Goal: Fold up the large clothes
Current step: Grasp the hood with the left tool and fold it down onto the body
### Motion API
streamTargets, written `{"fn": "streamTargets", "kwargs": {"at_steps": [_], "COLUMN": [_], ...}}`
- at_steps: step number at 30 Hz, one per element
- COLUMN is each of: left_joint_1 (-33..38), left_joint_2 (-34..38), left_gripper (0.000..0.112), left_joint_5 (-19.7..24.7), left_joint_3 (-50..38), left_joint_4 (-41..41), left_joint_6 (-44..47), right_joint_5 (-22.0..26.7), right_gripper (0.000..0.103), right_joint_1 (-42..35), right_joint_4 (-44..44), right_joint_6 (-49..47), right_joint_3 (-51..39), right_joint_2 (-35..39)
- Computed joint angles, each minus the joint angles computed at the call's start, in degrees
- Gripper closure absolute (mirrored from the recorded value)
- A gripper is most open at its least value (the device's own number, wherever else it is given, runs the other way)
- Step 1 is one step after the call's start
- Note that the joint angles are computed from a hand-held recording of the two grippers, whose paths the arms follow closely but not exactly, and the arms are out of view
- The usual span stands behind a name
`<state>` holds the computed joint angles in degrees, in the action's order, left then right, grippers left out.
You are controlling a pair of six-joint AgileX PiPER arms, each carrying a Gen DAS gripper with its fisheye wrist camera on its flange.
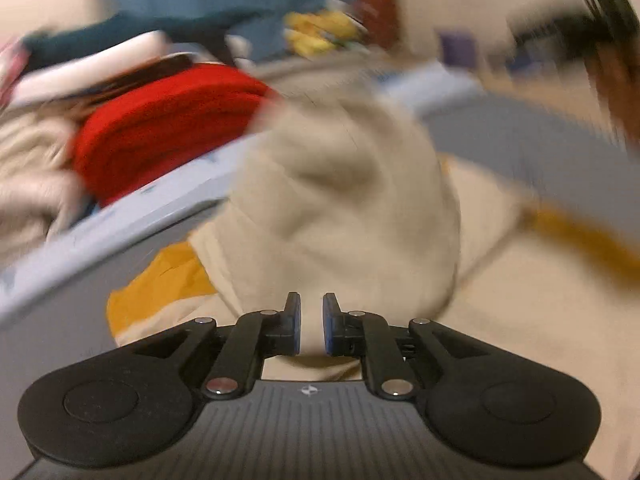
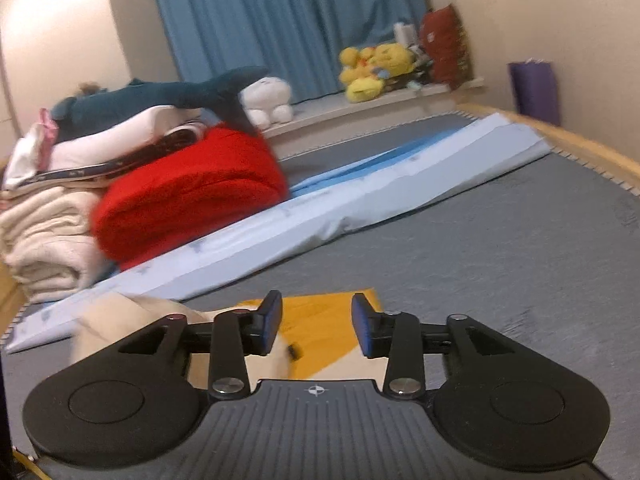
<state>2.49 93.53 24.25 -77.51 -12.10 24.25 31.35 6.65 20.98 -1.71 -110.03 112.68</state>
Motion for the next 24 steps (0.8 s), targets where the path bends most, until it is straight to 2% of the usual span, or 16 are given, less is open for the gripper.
{"fn": "streamTargets", "kwargs": {"at_steps": [2, 4, 6, 7, 8, 9, 11, 13, 16, 17, 20, 21, 22, 23, 24], "left_joint_1": [2.4, 4.7, 5.5, 5.6, 5.9, 6.5, 8.7, 9.7, 9.6, 9.3, 9.2, 9.3, 9.4, 9.3, 9.2], "left_joint_2": [0.8, 4.4, 8.8, 11.6, 14.8, 18.4, 23.7, 25.4, 27.8, 28.9, 32.9, 33.4, 33.7, 33.5, 33.5], "left_gripper": [0.097, 0.090, 0.063, 0.057, 0.053, 0.053, 0.053, 0.053, 0.056, 0.062, 0.100, 0.108, 0.111, 0.112, 0.112], "left_joint_5": [2.6, 7.8, 13.9, 17.7, 23.3, 28.2, 34.9, 36.5, 36.8, 36.2, 34.8, 33.8, 32.1, 30.1, 28.6], "left_joint_3": [-3.4, -9.9, -16.6, -20.7, -26.2, -30.8, -36.4, -36.7, -38.1, -38.2, -42.2, -42.7, -42.7, -41.5, -40.9], "left_joint_4": [-6.3, -10.4, -9.4, -6.5, -4.2, -4.2, -9.6, -12.7, -14.2, -14.9, -15.7, -15.9, -16.1, -16.5, -17.3], "left_joint_6": [-2.1, -6.8, -13.4, -17.8, -21.9, -25.0, -26.9, -26.3, -25.3, -24.6, -25.1, -24.8, -24.3, -24.0, -23.9], "right_joint_5": [2.9, 6.9, 11.4, 12.8, 14.0, 15.0, 16.5, 17.0, 17.2, 17.4, 17.8, 17.0, 16.1, 15.2, 14.2], "right_gripper": [0.062, 0.057, 0.046, 0.045, 0.044, 0.043, 0.043, 0.042, 0.042, 0.042, 0.042, 0.043, 0.043, 0.049, 0.067], "right_joint_1": [-0.7, -1.3, -1.4, -1.1, -0.7, -0.3, 0.6, 1.9, 3.6, 4.3, 6.8, 7.7, 8.3, 8.9, 9.2], "right_joint_4": [6.9, 13.7, 18.6, 19.4, 19.6, 19.7, 19.1, 18.0, 17.0, 16.4, 11.1, 8.9, 7.5, 6.1, 5.7], "right_joint_6": [-3.7, -6.5, -9.5, -9.8, -9.6, -9.4, -8.5, -7.9, -9.0, -9.4, -10.0, -10.3, -10.9, -11.5, -12.2], "right_joint_3": [-1.1, -2.7, -5.1, -6.1, -7.1, -8.2, -10.5, -12.7, -14.8, -15.8, -19.2, -18.9, -18.2, -17.7, -17.1], "right_joint_2": [1.0, 2.5, 4.7, 5.6, 6.4, 7.4, 9.2, 10.8, 12.6, 13.4, 15.7, 15.7, 15.4, 15.3, 15.1]}}
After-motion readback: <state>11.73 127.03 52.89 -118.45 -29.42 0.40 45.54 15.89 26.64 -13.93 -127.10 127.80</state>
